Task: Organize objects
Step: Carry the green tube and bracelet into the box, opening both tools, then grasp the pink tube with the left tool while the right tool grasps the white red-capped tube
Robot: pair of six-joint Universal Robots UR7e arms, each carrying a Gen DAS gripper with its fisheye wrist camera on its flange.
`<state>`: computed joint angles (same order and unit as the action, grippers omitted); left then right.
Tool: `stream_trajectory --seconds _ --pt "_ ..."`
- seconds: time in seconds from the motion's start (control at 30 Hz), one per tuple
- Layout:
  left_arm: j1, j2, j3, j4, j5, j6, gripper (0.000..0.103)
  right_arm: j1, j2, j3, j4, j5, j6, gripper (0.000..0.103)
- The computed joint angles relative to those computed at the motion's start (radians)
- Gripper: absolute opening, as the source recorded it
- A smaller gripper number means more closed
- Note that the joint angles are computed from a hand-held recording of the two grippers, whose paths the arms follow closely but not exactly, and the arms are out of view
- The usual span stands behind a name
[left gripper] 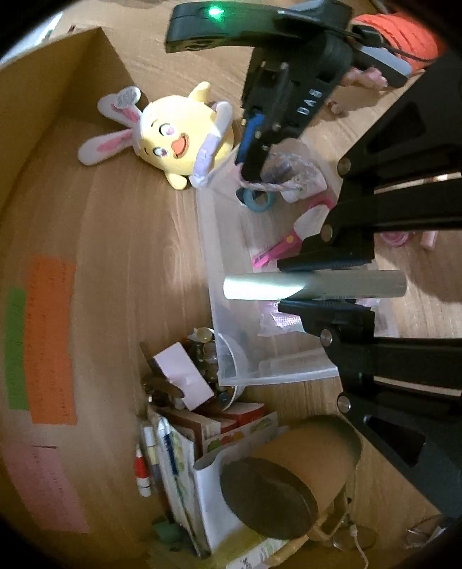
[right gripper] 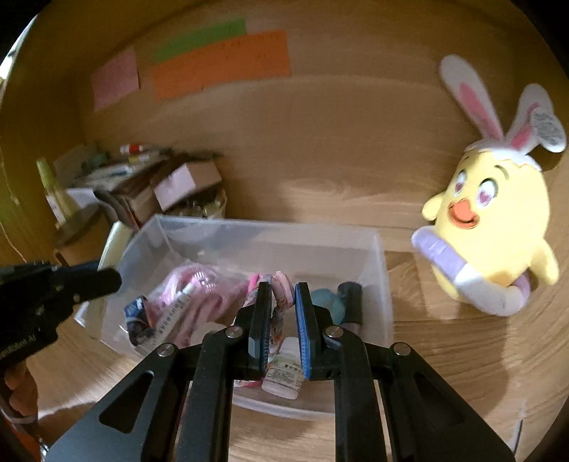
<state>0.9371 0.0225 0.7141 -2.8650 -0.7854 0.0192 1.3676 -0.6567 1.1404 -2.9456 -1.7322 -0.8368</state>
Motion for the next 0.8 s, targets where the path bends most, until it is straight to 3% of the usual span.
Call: stream_trajectory --seconds 0.17,0.3,0.37,0.43,0.53,0.6,0.8 --pt "0.026 0.027 -0.083 0.132 -0.042 -0.055 0.015 0.005 0.025 -0.013 0.024 -0.042 -0.035 0.012" --pt "0.022 0.027 -0.071 0.114 -0.035 -0.037 0.015 0.007 0.026 -0.01 0.031 -0.069 -0.051 0.013" --pt "0.016 0.014 -0.041 0.08 -0.035 -0.017 0.015 0.007 0.018 -0.002 0.036 -0.071 -0.053 0.02" --pt "0.01 -0.001 -0.013 0.058 -0.035 -0.008 0.018 0.007 0.006 0.016 0.02 -0.061 -0.055 0.037" --pt "-0.003 -0.026 0.039 0.013 -0.026 -0.001 0.035 0.005 -0.023 0.062 -0.023 -0.045 -0.072 0.043" --pt "-0.016 -0.039 0.078 -0.036 -0.005 0.01 0.054 0.002 -0.053 0.102 -0.041 -0.032 -0.082 0.044" --pt "-0.05 -0.081 0.206 -0.147 0.027 0.036 0.084 -0.02 -0.156 0.246 -0.141 0.032 -0.105 0.062"
